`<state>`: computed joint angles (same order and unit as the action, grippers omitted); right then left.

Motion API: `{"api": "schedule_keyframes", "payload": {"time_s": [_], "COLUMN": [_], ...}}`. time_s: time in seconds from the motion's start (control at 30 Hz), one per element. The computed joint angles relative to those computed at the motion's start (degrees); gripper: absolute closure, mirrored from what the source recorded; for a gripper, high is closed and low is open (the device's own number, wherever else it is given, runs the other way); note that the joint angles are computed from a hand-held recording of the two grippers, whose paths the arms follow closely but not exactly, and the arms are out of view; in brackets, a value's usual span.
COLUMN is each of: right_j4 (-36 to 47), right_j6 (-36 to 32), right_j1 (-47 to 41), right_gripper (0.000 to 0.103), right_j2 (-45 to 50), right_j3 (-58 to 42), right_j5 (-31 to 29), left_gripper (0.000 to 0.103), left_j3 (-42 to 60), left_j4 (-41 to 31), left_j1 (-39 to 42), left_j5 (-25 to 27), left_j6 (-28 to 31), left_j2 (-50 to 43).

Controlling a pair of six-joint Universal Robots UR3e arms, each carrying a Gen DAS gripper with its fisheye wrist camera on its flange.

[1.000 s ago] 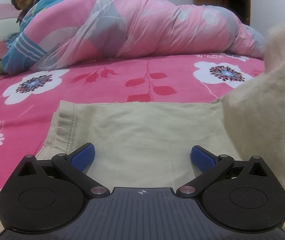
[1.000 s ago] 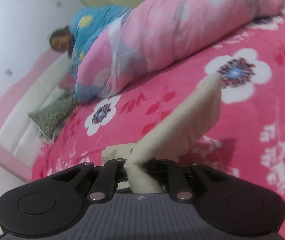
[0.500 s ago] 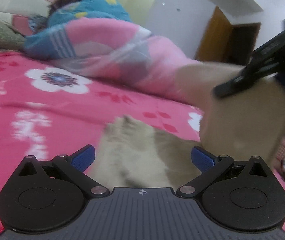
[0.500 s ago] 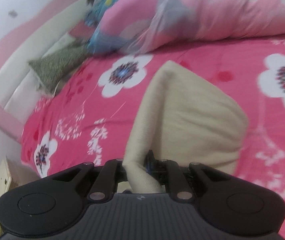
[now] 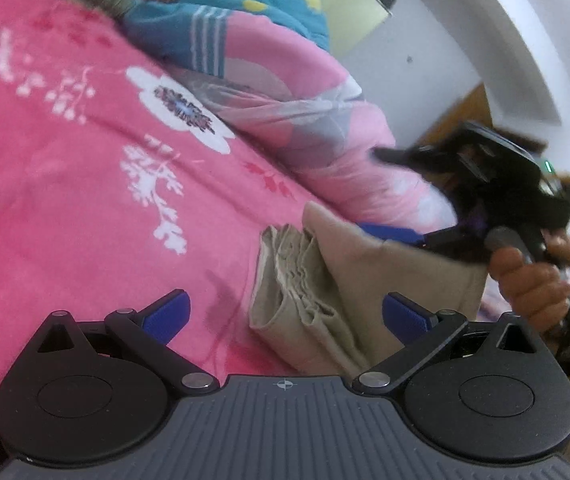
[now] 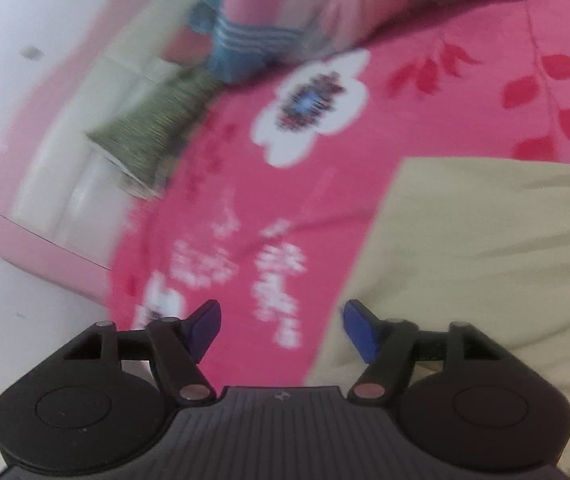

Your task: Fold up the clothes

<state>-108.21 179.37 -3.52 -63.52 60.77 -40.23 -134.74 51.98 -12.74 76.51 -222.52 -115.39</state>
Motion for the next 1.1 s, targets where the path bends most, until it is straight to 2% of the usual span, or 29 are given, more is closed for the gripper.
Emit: {"api": "schedule_keyframes", "payload": {"time_s": [0.1, 0.17, 0.23, 0.3, 0.4, 0.53, 0.6, 0.67, 0.7, 0.77, 0.8, 0.83, 0.87, 0.9, 0.93, 0.97, 1.0, 1.03, 1.1], "right_j4": [-2.03, -7.46, -9.58, -5.3, 1.61, -6.81, -14.19, -26.09, -32.43, -47.74, -55.68, -63.21, -69.64, -75.53, -77.15, -76.37, -75.67, -74.96, -79.03], "right_j6": [-0.98, -2.34, -7.1, -17.01, -33.52, -47.08, -51.07, -50.85, -50.65, -48.63, -47.71, -47.13, -45.67, -44.51, -43.4, -41.56, -39.46, -37.31, -32.95], "right_j1": [-4.25, -7.64, -11.76, -16.26, -23.39, -25.98, -24.09, -19.94, -17.53, -11.68, -8.84, -5.96, -3.34, -0.71, 0.4, 0.34, -1.09, -2.52, -4.12], "right_gripper": [0.032, 0.032, 0.032, 0.032, 0.032, 0.032, 0.032, 0.03, 0.029, 0.028, 0.028, 0.028, 0.03, 0.045, 0.057, 0.083, 0.091, 0.092, 0.095], "right_j2": [-3.47, -8.87, -15.42, -22.81, -35.8, -52.24, -58.81, -59.56, -59.22, -53.74, -50.31, -46.62, -42.98, -39.3, -37.16, -36.36, -37.07, -37.76, -39.56], "right_j3": [7.19, 15.57, 23.51, 30.36, 41.85, 58.86, 67.26, 73.48, 76.28, 79.38, 80.63, 81.55, 81.8, 81.81, 80.9, 79.8, 79.5, 79.15, 79.94], "right_j5": [15.0, 20.82, 22.41, 22.02, 17.67, 8.1, 5.45, 2.55, 0.76, -4.67, -7.68, -10.85, -14.68, -18.62, -20.73, -21.31, -20.1, -18.91, -18.78], "left_gripper": [0.0, 0.0, 0.0, 0.0, 0.0, 0.003, 0.006, 0.022, 0.027, 0.047, 0.05, 0.058, 0.069, 0.073, 0.081, 0.085, 0.087, 0.088, 0.088], "left_j3": [-1.65, -2.42, -2.85, -2.63, -1.18, 1.9, 4.03, 6.51, 8.07, 11.5, 13.32, 14.84, 15.77, 16.88, 18.13, 19.67, 21.32, 22.97, 27.26], "left_j4": [4.26, 7.21, 9.65, 10.34, 7.91, 0.81, -6.08, -13.77, -18.24, -27.05, -30.57, -33.38, -34.69, -35.5, -36.12, -36.7, -37.19, -36.99, -36.06], "left_j1": [2.87, 4.75, 6.66, 7.88, 8.77, 8.53, 6.66, 4.52, 3.45, 1.38, 0.39, -0.78, -1.65, -2.54, -3.23, -3.72, -4.05, -4.31, -4.58], "left_j5": [-4.53, -7.42, -10.34, -12.77, -16.07, -18.81, -17.33, -15.34, -14.51, -12.76, -11.63, -9.99, -8.64, -7.16, -6.09, -5.55, -5.48, -5.65, -6.76], "left_j6": [-2.75, -5.17, -7.51, -8.57, -8.33, -5.95, -2.41, 1.49, 3.26, 6.61, 7.93, 8.88, 9.22, 9.18, 9.17, 9.24, 9.36, 9.63, 10.69], "left_j2": [-0.89, -1.85, -2.95, -3.44, -2.71, -0.31, 2.24, 4.71, 5.68, 7.22, 7.37, 7.53, 7.58, 7.38, 7.19, 6.86, 6.54, 6.15, 4.63]}}
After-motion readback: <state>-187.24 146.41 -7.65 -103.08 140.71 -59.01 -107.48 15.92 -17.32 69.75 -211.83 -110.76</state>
